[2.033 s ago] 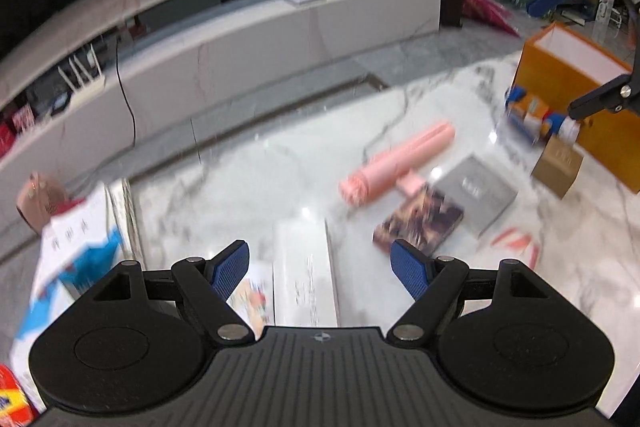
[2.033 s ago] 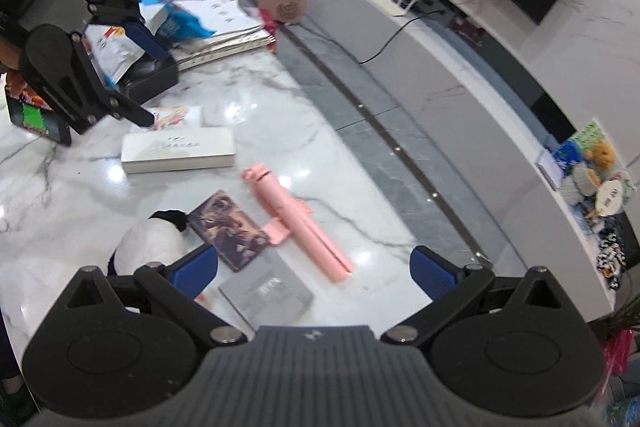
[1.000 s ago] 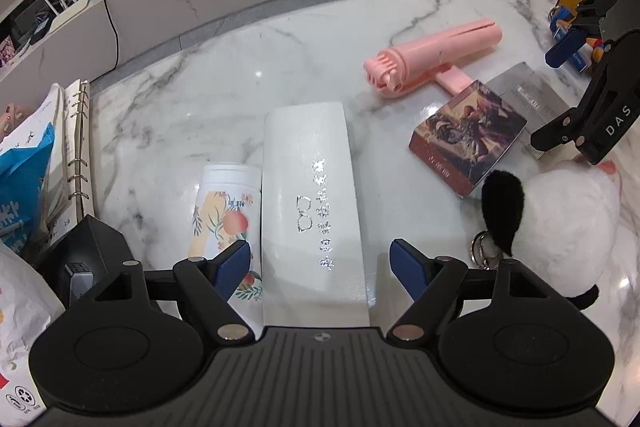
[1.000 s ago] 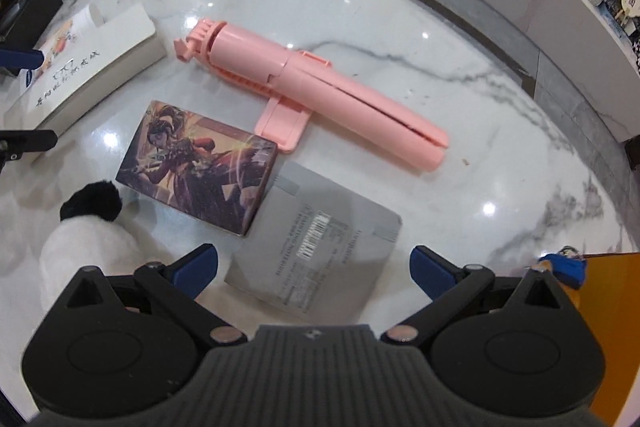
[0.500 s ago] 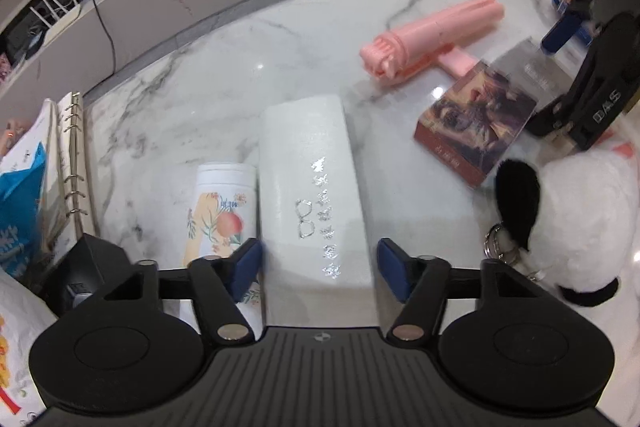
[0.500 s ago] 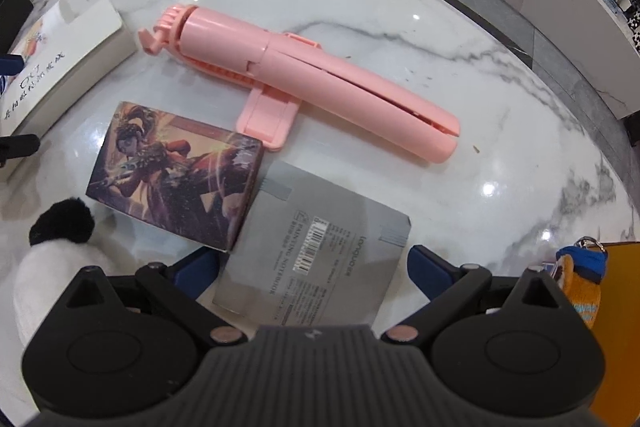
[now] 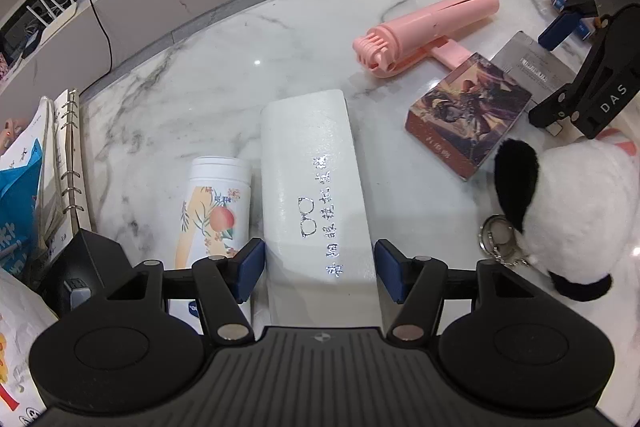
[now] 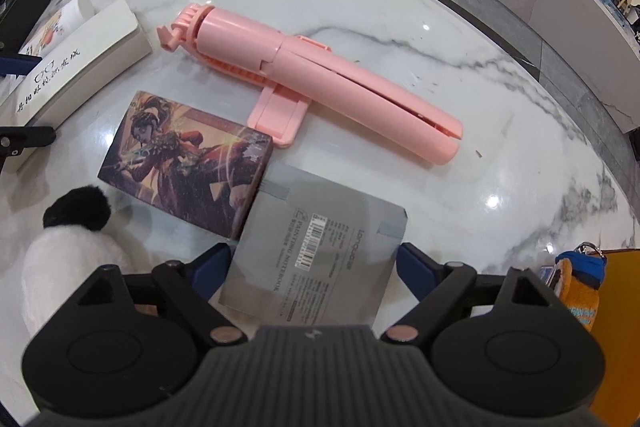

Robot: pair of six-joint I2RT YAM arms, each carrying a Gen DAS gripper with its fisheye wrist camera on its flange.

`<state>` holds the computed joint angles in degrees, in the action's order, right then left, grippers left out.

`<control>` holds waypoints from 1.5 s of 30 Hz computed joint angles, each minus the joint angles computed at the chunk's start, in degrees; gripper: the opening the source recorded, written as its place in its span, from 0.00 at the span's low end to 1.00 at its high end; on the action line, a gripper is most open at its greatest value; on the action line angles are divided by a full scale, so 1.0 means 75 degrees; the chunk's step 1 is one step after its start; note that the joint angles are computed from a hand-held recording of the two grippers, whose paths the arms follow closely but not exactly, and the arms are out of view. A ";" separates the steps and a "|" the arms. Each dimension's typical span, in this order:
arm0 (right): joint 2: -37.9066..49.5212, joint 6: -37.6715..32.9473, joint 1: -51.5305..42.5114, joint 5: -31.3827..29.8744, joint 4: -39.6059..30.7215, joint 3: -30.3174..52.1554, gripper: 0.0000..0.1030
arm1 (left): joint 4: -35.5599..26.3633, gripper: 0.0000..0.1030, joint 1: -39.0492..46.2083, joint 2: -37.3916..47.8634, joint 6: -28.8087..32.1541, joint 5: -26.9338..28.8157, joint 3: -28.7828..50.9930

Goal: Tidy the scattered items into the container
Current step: 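Grasp the white glasses case with the left tool while the right tool grasps the grey package, then lift and carry the glasses case and grey package over the orange box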

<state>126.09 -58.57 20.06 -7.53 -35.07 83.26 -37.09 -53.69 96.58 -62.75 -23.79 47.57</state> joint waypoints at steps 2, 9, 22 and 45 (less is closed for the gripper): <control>0.0083 -0.0078 -0.0044 0.0006 -0.0088 0.0139 0.86 | -0.0125 0.68 -0.0058 -0.0059 -0.0032 -0.0032 0.0054; -0.0004 -0.0218 -0.0188 -0.0123 -0.0386 0.0302 0.85 | -0.0612 0.68 -0.0194 -0.0307 -0.0167 -0.0181 0.0290; -0.0591 -0.0441 -0.0456 -0.0424 -0.0950 0.0437 0.85 | -0.1633 0.67 -0.0385 -0.0666 -0.0426 -0.0646 0.0896; -0.0774 -0.1102 -0.1666 -0.1464 -0.2997 0.2889 0.84 | -0.3947 0.67 -0.0315 0.0361 0.0193 -0.1707 0.4479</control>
